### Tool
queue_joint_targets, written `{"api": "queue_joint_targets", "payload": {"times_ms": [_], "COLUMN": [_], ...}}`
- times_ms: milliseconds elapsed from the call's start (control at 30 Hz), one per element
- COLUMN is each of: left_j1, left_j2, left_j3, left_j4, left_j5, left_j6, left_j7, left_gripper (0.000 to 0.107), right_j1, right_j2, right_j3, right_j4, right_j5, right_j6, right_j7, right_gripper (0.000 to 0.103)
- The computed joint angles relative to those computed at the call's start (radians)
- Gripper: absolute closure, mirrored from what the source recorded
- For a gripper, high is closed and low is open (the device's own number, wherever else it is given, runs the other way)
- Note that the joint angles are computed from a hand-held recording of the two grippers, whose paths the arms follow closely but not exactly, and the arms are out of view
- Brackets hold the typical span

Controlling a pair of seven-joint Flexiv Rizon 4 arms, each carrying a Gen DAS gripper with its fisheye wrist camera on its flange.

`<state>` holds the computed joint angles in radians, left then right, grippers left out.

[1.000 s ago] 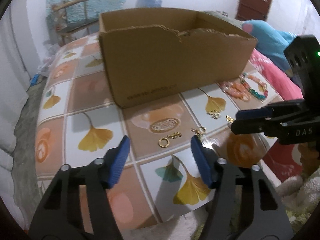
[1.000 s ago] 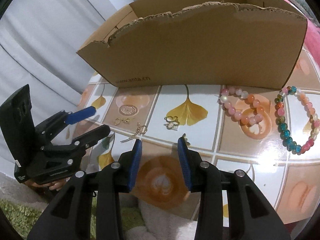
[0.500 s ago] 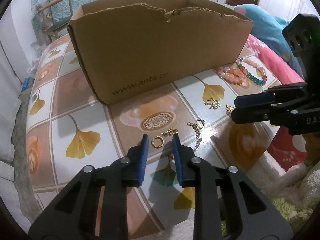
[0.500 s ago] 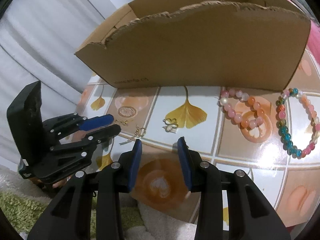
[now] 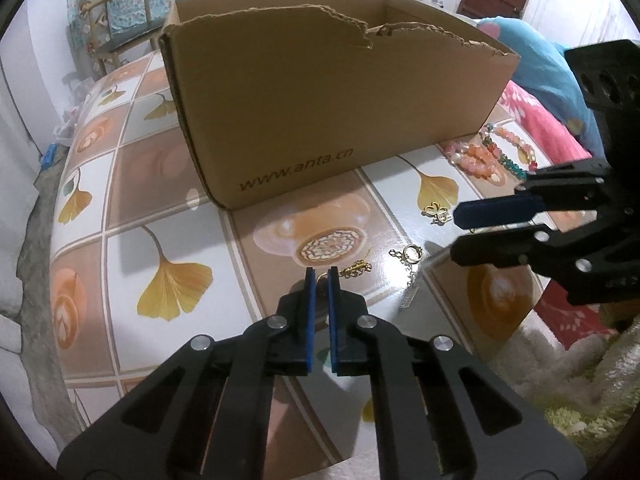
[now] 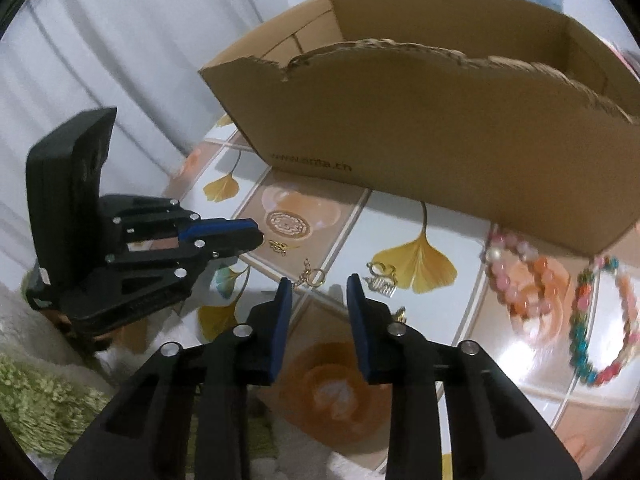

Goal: Organize jewelry
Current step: 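Move the left gripper down toward the small gold ring on the table, then close the left gripper on the small gold ring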

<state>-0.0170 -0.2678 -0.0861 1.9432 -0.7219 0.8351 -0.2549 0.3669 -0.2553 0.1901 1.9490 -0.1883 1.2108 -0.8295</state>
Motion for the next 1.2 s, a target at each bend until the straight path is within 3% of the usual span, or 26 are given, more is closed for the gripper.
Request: {"api": "queue_joint_targets", "payload": {"times_ms": [433,767,933,1200], "left_j1": [0.006,0.005,0.005,0.016], "left_j2": [0.0,0.001,0.001,0.009], "left_j3": [0.003,0.005,0.005,0.005], "left_j4": [-0.005,-0.005,-0.004,-0.01], "left_j5": [0.002,0.003,0.003,-0.024], "left_j6": [-0.018,-0.021,-0.019,-0.054], "left_j7": [0.014,0.011,0.011,0.033], "left_gripper": [0.102,0.102,0.102,0.101], "right_j1": [0.004,-0.015,-0.003,0.01], "right_j2": [-0.049,-0.063,-0.079,-0.029], "right_j3": [0.011,0.038,0.027,0.006], "right_j4": [-0.079,-0.122,-0.138,-0.071], "right_j5": [-0.045,0.055,0.082,0.058], "right_j6": [-0.141,-0.168,-0.167,-0.121], "right_j7": [-0.296,-0.471,-0.432,-0.286], "right_gripper": [0.079,0.092,0.093,0.093]}}
